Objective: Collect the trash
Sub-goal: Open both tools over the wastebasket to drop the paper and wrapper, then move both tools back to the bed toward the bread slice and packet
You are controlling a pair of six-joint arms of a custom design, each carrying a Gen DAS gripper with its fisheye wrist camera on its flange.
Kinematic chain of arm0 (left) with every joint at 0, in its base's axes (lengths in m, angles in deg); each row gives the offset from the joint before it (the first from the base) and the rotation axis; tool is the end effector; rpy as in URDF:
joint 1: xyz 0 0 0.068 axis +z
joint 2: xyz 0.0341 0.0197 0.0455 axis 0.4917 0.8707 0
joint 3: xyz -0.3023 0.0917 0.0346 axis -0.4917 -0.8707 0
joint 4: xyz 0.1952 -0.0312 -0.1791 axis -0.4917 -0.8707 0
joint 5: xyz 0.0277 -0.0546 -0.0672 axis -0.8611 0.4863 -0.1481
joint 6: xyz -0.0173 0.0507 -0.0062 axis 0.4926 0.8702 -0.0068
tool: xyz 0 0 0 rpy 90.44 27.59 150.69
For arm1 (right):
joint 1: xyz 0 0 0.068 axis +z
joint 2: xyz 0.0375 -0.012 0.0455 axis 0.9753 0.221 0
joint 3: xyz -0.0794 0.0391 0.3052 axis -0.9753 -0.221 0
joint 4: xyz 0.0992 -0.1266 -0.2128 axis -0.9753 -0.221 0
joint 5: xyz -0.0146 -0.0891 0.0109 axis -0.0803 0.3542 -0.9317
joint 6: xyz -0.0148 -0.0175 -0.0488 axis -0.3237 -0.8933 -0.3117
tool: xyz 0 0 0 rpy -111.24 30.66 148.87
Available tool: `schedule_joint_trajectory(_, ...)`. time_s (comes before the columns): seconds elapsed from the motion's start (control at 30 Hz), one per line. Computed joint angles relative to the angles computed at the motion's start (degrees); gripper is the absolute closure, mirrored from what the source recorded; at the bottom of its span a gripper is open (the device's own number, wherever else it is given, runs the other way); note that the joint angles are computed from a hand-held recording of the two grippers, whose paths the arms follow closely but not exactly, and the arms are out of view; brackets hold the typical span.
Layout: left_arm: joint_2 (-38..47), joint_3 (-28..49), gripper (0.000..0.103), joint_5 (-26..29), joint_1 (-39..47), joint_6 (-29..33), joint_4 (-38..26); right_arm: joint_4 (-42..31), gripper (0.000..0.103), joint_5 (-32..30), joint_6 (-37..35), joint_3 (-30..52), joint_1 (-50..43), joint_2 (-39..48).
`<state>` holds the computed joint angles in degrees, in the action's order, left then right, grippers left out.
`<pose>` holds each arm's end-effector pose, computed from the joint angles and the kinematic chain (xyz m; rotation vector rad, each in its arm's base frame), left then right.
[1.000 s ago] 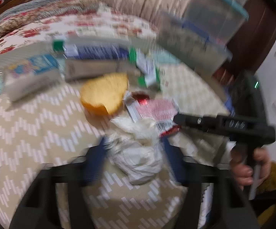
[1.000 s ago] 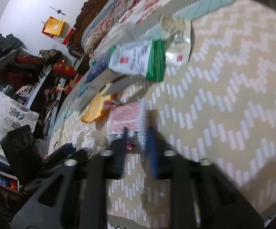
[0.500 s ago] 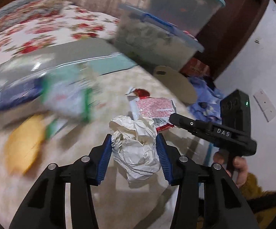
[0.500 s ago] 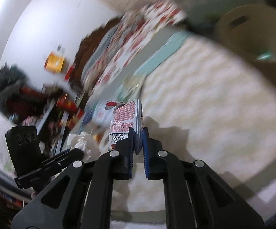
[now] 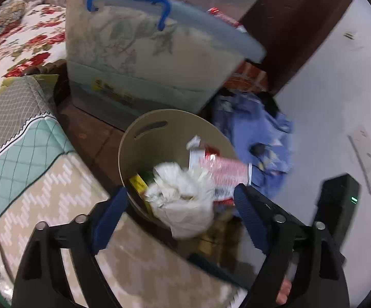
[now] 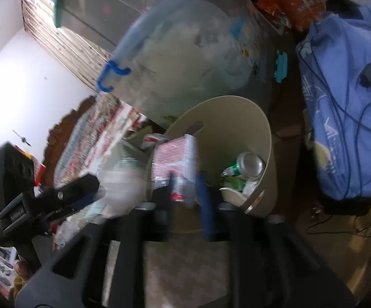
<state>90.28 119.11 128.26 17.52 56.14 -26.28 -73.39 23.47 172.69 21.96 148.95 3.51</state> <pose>0.3127 -0.0888 0.2541 1.1955 2.4034 -0.8618 0.0937 0.1912 0.1737 1.1340 1.8935 0.4411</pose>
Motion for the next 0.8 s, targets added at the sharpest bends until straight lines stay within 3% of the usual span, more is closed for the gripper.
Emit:
schedule_joint_trajectory(0.03, 0.7, -0.1, 0.022, -0.6, -0.7, -1.5, 1.0, -1.4, 0.020, 0.6, 1.4, 0.5, 0.1, 0.1)
schedule_joint_trajectory(0.17, 0.2, -0.2, 0.022, 0.5, 2.8, 0.2, -1.4, -13.7, 0.024, 4.7, 8.0, 5.4, 2.5, 2.5)
schedule_joint_trajectory(0.27, -1.8, -0.1, 0.022, 3.1, 10.3, 9.2, -8.2, -14.2, 0.026, 7.4, 11.4, 5.8, 3.8, 2.8)
schedule_joint_trajectory(0.33, -2.3, 0.8, 0.022, 4.6, 16.9, 17.9, -14.6, -8.4, 0.028, 7.6, 5.5, 5.7, 3.0, 2.1)
schedule_joint_trajectory(0.4, -0.5, 3.6, 0.022, 5.2, 26.2, 29.7, -23.5, 0.7, 0.030, 6.3, -5.2, 6.5, 1.3, 2.6)
schedule_joint_trajectory(0.53, 5.6, 11.4, 0.022, 3.4, 40.7, 42.4, -32.1, 18.2, 0.033, 0.5, -26.1, 9.3, -2.8, 6.5)
schedule_joint_trajectory(0.57, 8.2, 14.6, 0.022, 2.8, 44.4, 43.8, -33.3, 25.0, 0.033, -3.1, -33.5, 11.1, -4.6, 8.9)
schedule_joint_trajectory(0.63, 13.6, 22.0, 0.022, 3.0, 50.9, 44.6, -35.6, 31.8, 0.036, -9.0, -42.6, 14.9, -7.1, 13.4)
schedule_joint_trajectory(0.8, 24.1, 38.5, 0.017, 7.1, 60.4, 41.8, -38.4, 30.5, 0.037, -23.3, -62.3, 35.3, -11.7, 27.2)
